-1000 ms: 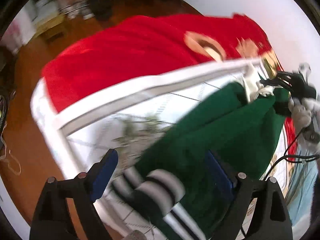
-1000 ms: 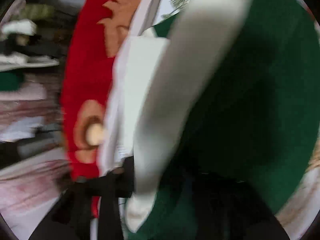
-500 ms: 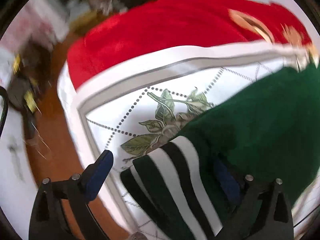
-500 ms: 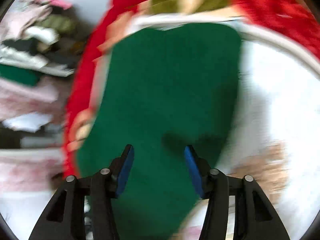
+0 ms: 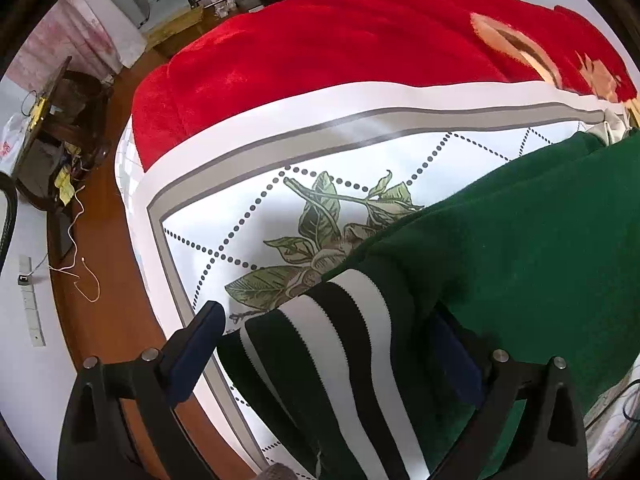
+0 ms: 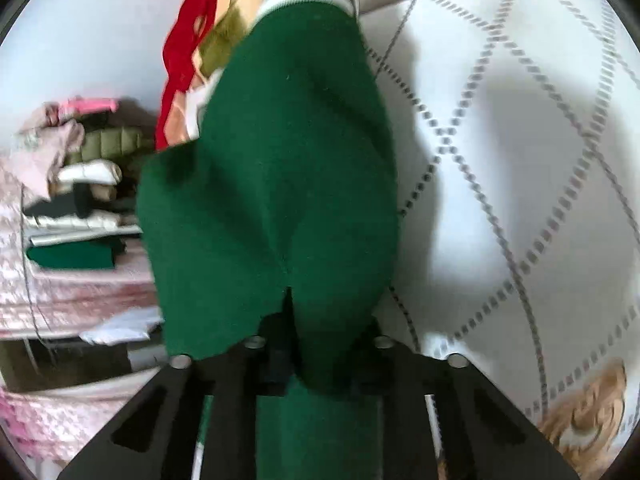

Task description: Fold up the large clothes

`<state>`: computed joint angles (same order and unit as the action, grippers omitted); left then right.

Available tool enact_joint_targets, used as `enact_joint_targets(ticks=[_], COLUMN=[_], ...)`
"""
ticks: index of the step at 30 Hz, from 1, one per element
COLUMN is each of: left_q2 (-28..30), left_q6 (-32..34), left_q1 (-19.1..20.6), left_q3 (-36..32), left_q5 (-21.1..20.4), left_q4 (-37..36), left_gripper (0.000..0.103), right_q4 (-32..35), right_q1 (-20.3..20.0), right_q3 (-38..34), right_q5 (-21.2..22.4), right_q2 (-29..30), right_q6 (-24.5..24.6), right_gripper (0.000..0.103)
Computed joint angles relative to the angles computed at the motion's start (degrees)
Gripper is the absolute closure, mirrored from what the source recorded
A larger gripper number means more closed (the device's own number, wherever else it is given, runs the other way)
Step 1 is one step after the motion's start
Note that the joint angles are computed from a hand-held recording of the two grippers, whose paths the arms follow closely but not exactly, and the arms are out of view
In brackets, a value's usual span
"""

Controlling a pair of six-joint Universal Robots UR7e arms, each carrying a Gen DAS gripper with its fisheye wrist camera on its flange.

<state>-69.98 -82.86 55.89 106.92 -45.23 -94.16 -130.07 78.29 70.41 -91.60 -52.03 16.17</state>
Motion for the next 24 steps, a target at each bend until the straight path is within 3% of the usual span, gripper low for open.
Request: enact_joint_targets(ticks=[4,6,10,12,14,18,22,24], left_q2=[1.24,1.27,0.79,1.18,2.58,8.23,16.17,20.2], left_q6=[0.67,1.79,3.88,4.8,7.41,14.56,21.45,25.19], left_q1=[-2.28,-4.03,-8.61,-10.12,-10.53,-8.74,-7.05,-5.44], left_q3=[-1.74,-2.26,-2.13,-1.91,-2.17,-6.11,-13.25,-16.85], left_q5=[-0.85,-1.84,-4.29,-5.38,-6.28,-5.74,-0.78,0.59], left_q4=[2.25,2.19,0.85,-0.48,-2.86,-9.24,-8.89,-7.88], left_gripper=[0.0,0.0,0.001,0.001,0.001,0.002,0.002,0.003], right_q4=[-5.37,-5.63,3.24,8.05,14.64,21.24,24.78,25.93], right_q1=[-0.5,-1.69,-5.03,-5.85,-9.2,-16.85,-13.69,-11.71], right_q3=[11.49,19.41,32.53,36.42,39.6,43.15,42.18,41.67], right_q5=[-2.08,-5.16,-11.9,-15.87,-16.2,-11.54,-15.99,-17.0], right_q2=[-9.94,-18.69,-37.9,-44.26,-50.8,-57.87,-59.93,-60.49], right_q6=[5.02,7.12,10.45,11.65,13.38,14.23,11.91,11.73], right_gripper=[0.089,0.089,0.089,0.088,0.084,0.068,0.051,0.048])
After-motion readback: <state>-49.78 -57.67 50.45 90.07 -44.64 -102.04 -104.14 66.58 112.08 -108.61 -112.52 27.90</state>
